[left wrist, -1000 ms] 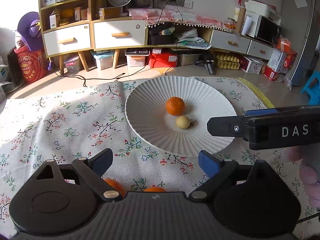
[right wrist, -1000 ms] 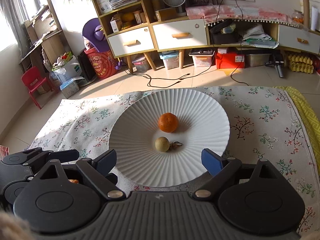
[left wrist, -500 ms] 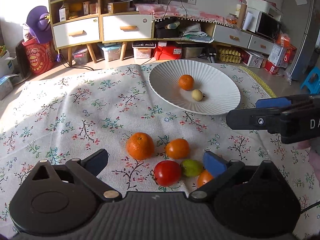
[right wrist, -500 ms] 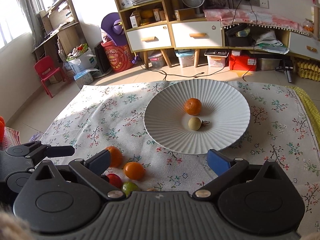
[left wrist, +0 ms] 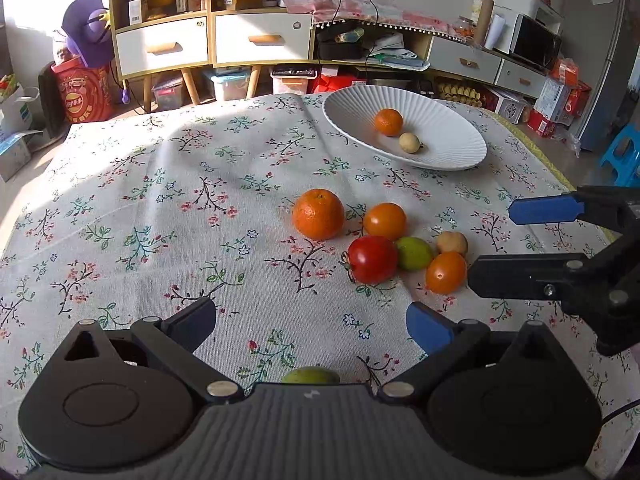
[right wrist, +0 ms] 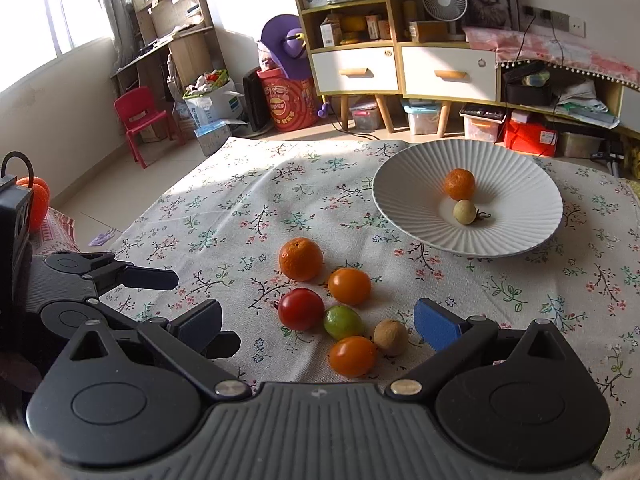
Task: Organize fruits
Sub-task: 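Withdraw both tools from the bowl back toward the fruit cluster, then grasp the green mango with the left tool while the right tool grasps a red tomato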
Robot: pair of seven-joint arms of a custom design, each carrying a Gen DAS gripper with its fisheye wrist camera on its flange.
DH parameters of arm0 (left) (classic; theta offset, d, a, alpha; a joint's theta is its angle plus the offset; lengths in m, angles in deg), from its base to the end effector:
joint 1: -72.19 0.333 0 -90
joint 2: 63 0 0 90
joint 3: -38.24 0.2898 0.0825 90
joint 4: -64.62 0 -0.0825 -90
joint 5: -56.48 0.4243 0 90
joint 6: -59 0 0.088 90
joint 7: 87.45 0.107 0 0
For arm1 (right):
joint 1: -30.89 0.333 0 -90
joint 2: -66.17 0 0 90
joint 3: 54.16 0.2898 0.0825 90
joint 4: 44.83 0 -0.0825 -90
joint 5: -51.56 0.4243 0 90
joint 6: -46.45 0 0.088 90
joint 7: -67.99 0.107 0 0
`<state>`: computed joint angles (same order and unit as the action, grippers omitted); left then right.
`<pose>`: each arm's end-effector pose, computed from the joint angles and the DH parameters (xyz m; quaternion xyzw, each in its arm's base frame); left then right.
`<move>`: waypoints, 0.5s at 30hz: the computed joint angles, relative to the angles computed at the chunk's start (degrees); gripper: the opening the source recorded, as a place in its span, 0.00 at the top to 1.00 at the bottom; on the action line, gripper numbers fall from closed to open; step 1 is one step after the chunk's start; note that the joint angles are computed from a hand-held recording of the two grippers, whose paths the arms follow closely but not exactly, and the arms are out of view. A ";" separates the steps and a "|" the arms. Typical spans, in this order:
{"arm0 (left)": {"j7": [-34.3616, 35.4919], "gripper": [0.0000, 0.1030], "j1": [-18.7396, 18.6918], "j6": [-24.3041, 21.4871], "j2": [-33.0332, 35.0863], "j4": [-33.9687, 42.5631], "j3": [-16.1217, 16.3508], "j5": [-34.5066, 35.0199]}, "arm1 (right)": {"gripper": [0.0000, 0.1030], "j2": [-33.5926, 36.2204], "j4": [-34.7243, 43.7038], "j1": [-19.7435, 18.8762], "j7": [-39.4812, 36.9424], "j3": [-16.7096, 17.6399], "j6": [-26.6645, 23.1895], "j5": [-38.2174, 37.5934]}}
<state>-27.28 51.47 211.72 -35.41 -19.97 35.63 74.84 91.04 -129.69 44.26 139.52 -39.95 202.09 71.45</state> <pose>0.7033 -0.3065 0.4429 -0.6242 0.6934 -0.2911 0.2117 0.6935 0.3110 0.4892 -0.7756 0.4707 -0.1203 0.4031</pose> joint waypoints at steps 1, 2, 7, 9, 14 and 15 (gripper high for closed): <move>-0.14 0.00 0.08 0.46 -0.78 -1.24 0.05 0.02 | 0.01 -0.28 -0.49 -0.42 -1.13 0.61 -0.21 0.62; -0.34 0.00 0.18 0.88 -1.48 -2.36 0.08 0.03 | 0.01 -0.54 -0.93 -0.74 -2.29 1.08 -0.52 1.21; -0.43 0.00 0.18 1.92 -4.54 -7.19 0.49 2.41 | 0.01 -2.94 -4.73 -1.21 -6.87 2.23 -0.26 4.78; -0.91 0.00 0.33 2.21 -5.47 -8.72 0.53 3.29 | 0.01 -3.73 -5.89 -0.98 -8.32 2.22 0.22 5.82; -1.87 0.00 1.35 2.78 -7.91 -12.92 0.16 4.38 | 0.01 -5.52 -8.68 -0.79 -12.58 2.74 0.40 9.13; -2.30 0.00 1.46 2.93 -8.30 -13.64 0.17 4.77 | 0.01 -5.67 -8.82 -0.64 -13.16 2.68 -0.16 9.62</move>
<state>-29.58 52.93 214.65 -43.71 -33.61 35.81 79.61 85.37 -138.51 43.62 126.35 -37.28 201.93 81.06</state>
